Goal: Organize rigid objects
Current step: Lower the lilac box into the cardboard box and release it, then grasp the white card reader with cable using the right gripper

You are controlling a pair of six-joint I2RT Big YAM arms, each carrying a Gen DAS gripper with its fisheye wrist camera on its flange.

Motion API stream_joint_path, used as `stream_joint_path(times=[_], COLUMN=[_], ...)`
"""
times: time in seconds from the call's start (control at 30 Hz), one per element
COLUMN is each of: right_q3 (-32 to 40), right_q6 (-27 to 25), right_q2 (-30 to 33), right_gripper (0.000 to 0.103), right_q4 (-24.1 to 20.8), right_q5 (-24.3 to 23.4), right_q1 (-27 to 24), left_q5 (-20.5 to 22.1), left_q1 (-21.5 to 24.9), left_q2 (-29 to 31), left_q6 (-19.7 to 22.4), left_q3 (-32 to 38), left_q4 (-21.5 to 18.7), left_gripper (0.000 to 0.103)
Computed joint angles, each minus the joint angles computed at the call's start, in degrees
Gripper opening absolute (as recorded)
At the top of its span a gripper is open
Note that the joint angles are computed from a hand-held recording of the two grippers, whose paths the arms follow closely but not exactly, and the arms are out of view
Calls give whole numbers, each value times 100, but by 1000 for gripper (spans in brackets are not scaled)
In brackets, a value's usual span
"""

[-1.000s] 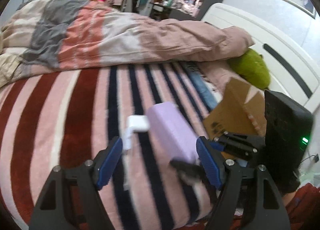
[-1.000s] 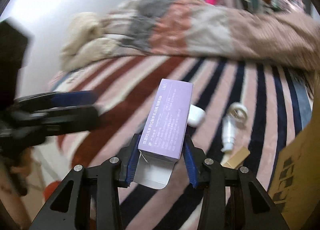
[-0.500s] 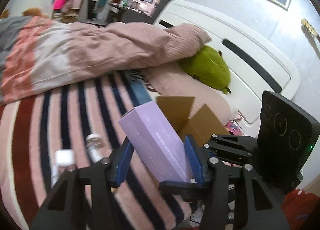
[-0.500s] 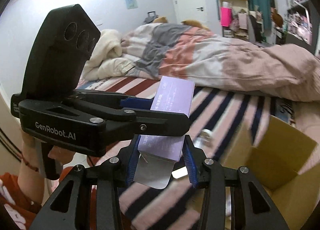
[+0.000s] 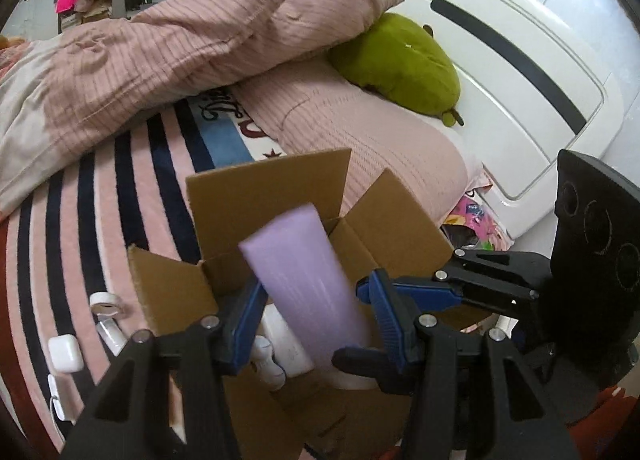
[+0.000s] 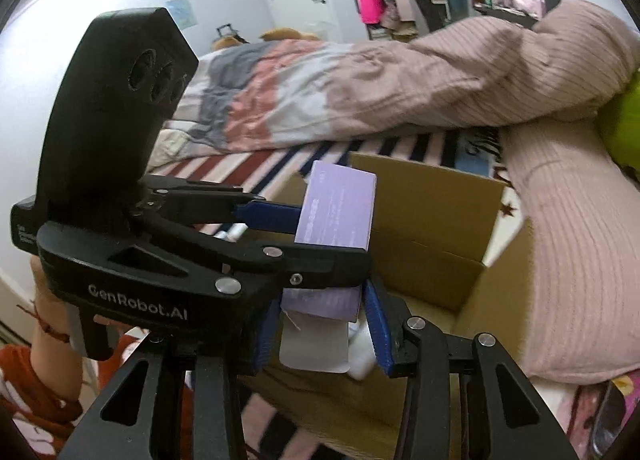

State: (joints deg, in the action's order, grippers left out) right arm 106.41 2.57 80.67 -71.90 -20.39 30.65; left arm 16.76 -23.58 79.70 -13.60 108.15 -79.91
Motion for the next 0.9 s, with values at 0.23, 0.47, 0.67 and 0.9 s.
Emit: stream_joint_path(times=[0.23, 0.47, 0.67, 0.9], right_q3=[-10, 146, 540, 1148], right_q6=[-58, -5, -183, -251], right_q2=[21, 22, 207, 901], right_gripper=[36, 75, 97, 101], right_q4=[-95, 36, 301, 475], right_q5=[310, 580, 757, 761], right_q1=[57, 335, 1071, 1978], left_q5=[-211, -474, -790, -415], left_q1=[21, 454, 1306, 3015], left_q2=[-138, -846, -1692, -2546], left_q6=[25, 56, 247, 752], left_q3=[-49, -331, -853, -1767], left_q4=[-29, 15, -176, -333], left_gripper=[69, 74, 76, 77])
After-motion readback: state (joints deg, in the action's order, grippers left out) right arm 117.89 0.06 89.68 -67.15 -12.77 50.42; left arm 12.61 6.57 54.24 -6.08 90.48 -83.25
